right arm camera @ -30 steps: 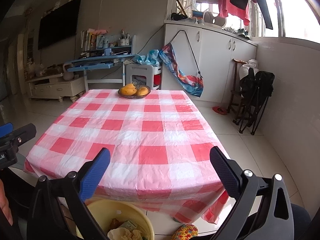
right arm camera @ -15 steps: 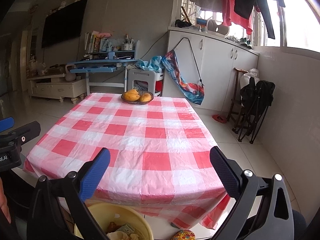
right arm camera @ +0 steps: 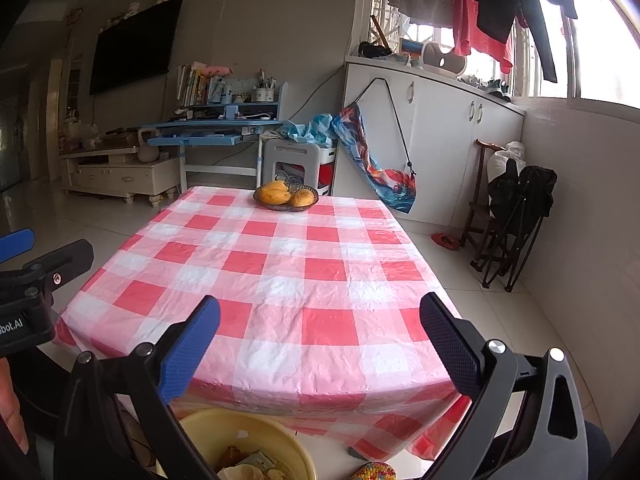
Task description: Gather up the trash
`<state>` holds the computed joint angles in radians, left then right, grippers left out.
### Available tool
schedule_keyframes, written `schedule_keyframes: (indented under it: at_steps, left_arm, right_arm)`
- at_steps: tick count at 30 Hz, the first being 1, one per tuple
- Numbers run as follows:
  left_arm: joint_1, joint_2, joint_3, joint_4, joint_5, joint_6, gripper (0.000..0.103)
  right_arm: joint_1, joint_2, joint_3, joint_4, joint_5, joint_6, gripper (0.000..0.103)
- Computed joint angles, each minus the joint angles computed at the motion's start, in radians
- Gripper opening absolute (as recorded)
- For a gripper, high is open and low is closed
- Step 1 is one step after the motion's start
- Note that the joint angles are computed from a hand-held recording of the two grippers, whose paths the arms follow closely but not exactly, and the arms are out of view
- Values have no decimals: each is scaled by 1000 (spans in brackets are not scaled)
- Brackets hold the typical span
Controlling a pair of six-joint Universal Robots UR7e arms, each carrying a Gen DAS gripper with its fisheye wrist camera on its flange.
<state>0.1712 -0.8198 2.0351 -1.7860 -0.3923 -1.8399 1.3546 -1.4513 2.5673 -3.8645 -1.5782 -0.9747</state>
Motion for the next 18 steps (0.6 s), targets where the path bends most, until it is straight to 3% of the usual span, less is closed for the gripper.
schedule_keyframes:
  at_steps: [18]
  left_arm:
    - [-4,10,-18,32,6,4,96]
  right_arm:
    - [19,20,-1,9,-17,3,95]
